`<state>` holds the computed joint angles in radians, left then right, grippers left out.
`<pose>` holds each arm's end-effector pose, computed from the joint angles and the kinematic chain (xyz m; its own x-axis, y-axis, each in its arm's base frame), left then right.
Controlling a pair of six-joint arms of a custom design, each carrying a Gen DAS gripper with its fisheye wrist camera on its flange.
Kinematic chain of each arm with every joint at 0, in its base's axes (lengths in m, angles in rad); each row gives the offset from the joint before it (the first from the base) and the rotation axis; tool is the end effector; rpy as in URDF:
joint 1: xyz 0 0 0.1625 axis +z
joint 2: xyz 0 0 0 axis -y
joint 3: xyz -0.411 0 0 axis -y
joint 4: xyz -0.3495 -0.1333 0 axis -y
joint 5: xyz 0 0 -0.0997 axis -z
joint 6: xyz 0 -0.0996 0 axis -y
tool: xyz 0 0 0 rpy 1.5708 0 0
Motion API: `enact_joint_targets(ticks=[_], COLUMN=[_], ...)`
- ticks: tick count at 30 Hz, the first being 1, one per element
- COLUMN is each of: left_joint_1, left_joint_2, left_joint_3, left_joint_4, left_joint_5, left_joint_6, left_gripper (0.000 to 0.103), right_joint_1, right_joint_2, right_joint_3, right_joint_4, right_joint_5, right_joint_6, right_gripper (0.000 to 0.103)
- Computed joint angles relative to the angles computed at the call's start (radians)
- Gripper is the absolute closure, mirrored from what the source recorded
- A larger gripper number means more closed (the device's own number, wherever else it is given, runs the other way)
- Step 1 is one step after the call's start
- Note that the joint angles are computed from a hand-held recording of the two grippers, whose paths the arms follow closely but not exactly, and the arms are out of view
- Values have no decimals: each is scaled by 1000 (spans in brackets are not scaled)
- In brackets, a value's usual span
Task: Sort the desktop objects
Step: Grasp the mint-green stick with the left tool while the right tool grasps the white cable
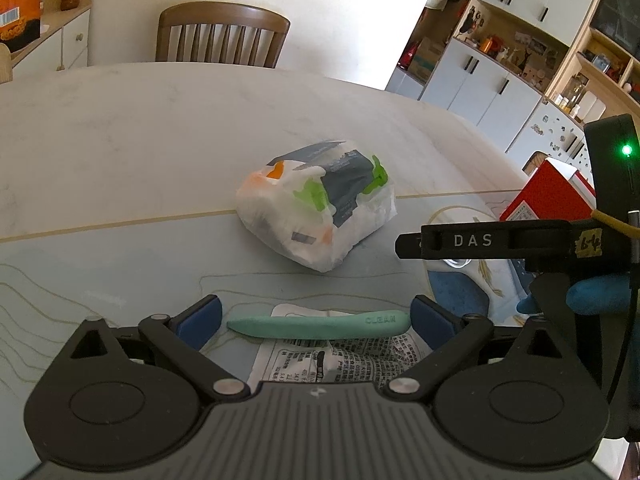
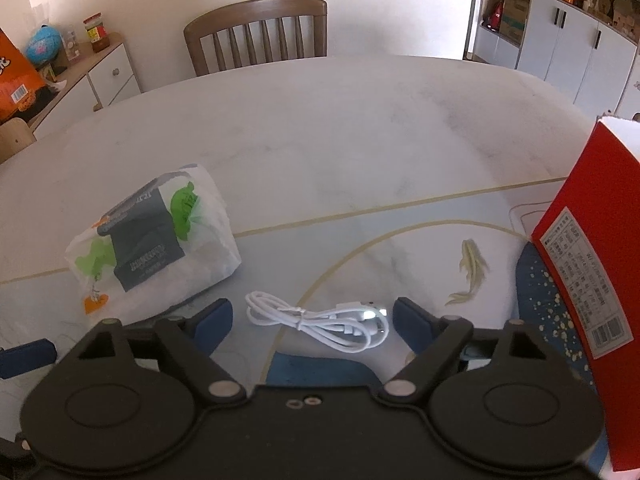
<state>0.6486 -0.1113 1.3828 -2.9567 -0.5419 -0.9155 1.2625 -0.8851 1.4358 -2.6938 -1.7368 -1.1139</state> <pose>-0.3592 -0.5466 -0.1655 -0.8651 -0.2613 -0.4282 0.1737 0.6448 -0.7444 -0.0996 -0.6978 0.2691 -0.6315 -0.5492 0.5473 -0.7065 0.6985 -0.1143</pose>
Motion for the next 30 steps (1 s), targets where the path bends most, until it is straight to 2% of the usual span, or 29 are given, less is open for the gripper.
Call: enact_joint_targets(ticks=[8,22,24,28,30], left_joint_1=[1,-1,-1,-4,-3], left_joint_2=[10,11,12,14,15], left_joint_3=[-10,-8,-8,-20,-30], left_joint_4=[-13,-31,-35,-49,-24], left_joint_5=[1,4,5,7,5], left_joint_6=[20,20,25,58,60], left_gripper=[6,7,9,19,20], right_joint_1=[-3,-6,-6,-7,-8], right_joint_2=[-4,-16,-20,-27,-31], right_joint_3=[-1,-15,-15,-9,-10], right_joint_4=[0,46,47,40,41], right_joint_5=[7,15,16,22,22], right_joint_6=[5,23,22,17,20], right_gripper=[26,28,28,28,28])
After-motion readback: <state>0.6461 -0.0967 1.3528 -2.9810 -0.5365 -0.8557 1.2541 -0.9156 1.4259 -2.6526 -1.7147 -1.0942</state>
